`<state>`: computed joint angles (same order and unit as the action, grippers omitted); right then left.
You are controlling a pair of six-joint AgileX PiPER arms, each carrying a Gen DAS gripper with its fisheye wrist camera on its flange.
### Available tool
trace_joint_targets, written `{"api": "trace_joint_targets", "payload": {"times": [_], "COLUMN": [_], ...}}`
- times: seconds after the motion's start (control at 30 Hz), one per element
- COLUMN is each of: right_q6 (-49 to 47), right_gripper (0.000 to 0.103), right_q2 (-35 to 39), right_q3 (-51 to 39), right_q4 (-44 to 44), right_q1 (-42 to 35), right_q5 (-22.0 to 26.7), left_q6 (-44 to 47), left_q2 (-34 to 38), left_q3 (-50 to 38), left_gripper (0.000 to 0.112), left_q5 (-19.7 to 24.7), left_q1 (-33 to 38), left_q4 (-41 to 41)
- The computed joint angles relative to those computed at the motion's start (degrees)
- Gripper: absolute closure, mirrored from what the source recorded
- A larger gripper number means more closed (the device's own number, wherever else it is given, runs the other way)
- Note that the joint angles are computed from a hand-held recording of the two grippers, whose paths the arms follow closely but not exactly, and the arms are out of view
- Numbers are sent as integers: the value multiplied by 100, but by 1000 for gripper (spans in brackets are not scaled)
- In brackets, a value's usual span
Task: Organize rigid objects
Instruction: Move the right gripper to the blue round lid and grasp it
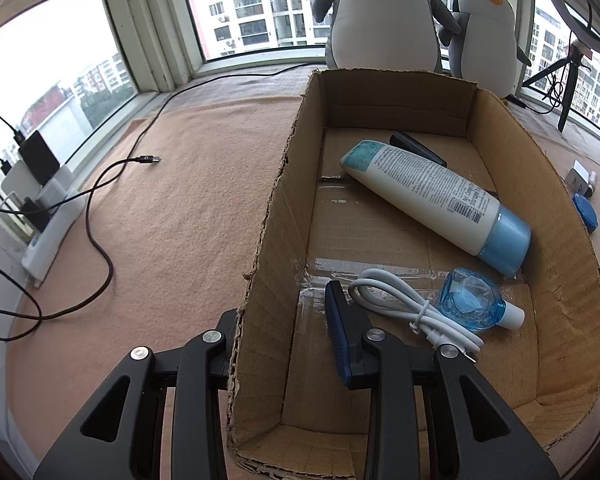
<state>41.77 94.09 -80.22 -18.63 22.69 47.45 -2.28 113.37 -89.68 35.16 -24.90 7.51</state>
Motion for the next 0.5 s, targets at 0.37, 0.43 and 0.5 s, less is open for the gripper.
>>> {"api": "trace_joint_targets", "payload": {"times": [0.37,0.43,0.5], "right_q6": [372,363,371], "right_gripper": [31,31,31], "right_q2": [-1116,-1178,-1176], "right_q3": [1802,2023,2156], "right_q4": [-78,-44,-29], "right_q1": [-579,-679,-755], "right_q5": [-206,-279,-341], "left_q6": [-2,2,-3], "left_q2": [1,4,1], "left_q3": [-3,-7,-2], "left_gripper": [82,82,82], "left_q5": [3,3,2], "left_q1": [-4,2,-4], "left_q4": [9,7,10]}}
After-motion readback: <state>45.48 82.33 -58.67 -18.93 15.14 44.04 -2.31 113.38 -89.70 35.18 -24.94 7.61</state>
